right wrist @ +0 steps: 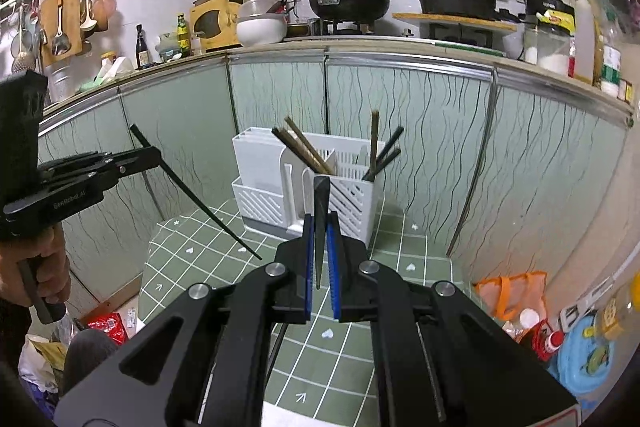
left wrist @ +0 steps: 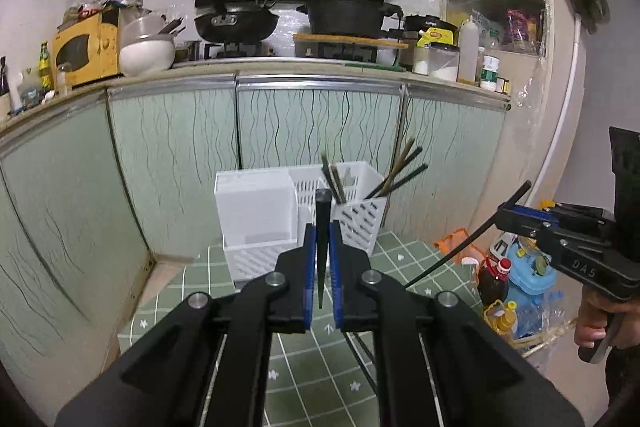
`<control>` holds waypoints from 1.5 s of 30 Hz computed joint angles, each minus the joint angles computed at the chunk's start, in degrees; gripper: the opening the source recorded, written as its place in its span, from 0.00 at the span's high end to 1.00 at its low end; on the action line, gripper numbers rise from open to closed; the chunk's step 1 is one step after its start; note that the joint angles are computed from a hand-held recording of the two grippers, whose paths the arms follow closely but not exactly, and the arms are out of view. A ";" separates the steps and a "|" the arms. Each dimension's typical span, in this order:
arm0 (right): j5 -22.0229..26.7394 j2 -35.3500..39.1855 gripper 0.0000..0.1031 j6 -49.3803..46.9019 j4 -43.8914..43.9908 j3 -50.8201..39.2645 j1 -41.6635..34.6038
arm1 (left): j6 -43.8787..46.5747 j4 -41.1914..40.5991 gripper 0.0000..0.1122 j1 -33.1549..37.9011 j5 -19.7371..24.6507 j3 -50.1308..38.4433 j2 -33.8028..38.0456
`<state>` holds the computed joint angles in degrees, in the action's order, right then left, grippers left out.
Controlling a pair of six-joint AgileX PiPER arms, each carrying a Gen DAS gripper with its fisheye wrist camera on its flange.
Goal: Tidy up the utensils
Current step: 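Lower both black chopsticks into the white holder and open both grippers, then withdraw both grippers from the holder back over the remaining chopsticks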
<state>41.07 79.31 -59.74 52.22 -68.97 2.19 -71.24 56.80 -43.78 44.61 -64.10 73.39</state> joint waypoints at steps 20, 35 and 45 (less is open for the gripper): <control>8.96 8.61 0.94 15.59 -10.32 -26.17 1.03 | 20.01 -9.06 0.94 1.44 5.67 -25.15 10.39; 18.52 25.64 0.94 30.31 -18.90 -58.62 2.93 | 35.91 -19.93 0.94 8.24 7.94 -47.63 21.66; 19.16 37.48 0.94 33.03 -21.38 -68.48 4.37 | 39.39 -27.94 0.94 15.33 -0.55 -46.59 27.95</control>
